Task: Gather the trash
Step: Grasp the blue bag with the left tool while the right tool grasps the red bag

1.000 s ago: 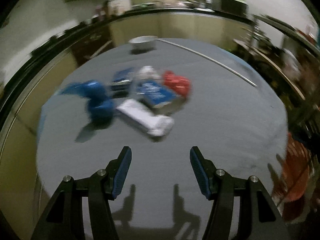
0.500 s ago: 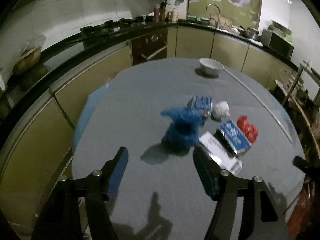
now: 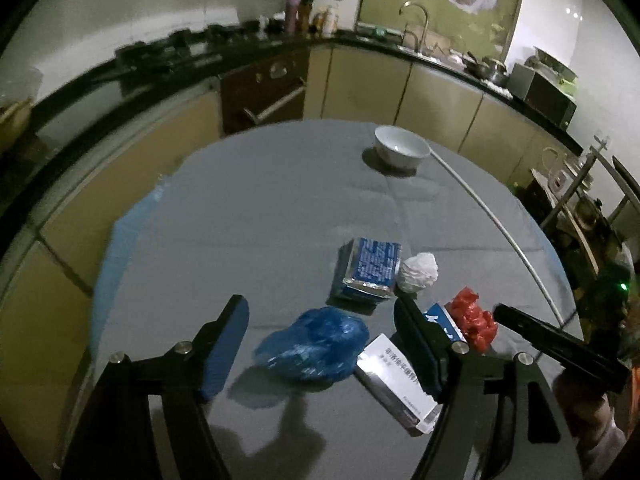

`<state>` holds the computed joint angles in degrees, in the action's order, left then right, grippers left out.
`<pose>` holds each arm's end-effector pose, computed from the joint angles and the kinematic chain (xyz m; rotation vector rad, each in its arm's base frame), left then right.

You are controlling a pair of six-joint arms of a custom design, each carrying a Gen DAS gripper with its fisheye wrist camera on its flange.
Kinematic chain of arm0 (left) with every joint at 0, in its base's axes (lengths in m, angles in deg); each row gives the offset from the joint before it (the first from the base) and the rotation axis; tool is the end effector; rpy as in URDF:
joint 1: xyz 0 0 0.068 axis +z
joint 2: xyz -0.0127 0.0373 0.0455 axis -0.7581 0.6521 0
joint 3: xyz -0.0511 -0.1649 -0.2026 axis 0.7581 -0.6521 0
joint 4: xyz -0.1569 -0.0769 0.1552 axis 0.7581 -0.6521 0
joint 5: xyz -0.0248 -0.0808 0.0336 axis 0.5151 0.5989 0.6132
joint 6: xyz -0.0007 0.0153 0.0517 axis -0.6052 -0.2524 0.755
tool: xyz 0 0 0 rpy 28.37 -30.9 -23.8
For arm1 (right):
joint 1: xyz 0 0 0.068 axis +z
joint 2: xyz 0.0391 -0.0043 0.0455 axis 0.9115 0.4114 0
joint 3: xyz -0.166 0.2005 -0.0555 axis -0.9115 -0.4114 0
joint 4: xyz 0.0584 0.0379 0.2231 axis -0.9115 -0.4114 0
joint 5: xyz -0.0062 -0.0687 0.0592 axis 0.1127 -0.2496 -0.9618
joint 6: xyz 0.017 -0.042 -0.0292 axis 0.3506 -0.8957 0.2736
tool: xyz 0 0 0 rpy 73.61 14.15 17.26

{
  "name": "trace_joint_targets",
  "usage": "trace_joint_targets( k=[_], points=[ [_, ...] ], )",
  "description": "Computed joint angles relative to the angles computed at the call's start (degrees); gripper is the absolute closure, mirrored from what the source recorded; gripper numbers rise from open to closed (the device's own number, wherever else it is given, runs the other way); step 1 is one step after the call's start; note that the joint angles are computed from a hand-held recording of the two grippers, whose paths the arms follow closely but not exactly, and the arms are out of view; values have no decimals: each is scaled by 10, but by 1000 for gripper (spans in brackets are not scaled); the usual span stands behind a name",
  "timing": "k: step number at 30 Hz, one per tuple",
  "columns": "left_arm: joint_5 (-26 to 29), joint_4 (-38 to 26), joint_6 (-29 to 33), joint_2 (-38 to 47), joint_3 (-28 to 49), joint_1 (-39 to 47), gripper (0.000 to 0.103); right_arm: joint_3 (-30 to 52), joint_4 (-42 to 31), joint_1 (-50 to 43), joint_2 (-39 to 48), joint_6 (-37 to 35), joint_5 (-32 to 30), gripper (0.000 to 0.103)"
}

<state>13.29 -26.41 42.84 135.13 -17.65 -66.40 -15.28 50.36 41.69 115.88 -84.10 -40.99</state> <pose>0.2602 -0.0775 0.2187 -0.0130 2.4724 -0.1705 0.2809 -0.1012 0.1323 0.1204 2.4664 0.6572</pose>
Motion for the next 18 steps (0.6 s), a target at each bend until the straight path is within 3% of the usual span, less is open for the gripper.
trace_joint_targets(
  k=[8, 10, 11, 13, 15, 17, 18],
  points=[
    [-15, 46, 6, 90, -17, -7, 28, 50, 4, 44, 94, -5, 12, 53],
    [-2, 63, 8, 91, -32, -1, 41, 43, 13, 45, 95, -9, 8, 59],
    [7, 66, 9, 93, -35, 2, 59, 38, 18, 45, 93, -10, 8, 59],
    [25, 69, 12, 91, -41, 9, 64, 23, 30, 43, 82, -11, 11, 61],
    [35, 73, 13, 78, -54, 12, 79, 2, 40, 36, 66, -11, 12, 62],
    [39, 72, 14, 54, -69, 16, 83, -21, 47, 22, 45, -11, 5, 62],
    [37, 71, 13, 42, -77, 16, 90, -33, 45, 9, 32, -16, -4, 62]
  ],
)
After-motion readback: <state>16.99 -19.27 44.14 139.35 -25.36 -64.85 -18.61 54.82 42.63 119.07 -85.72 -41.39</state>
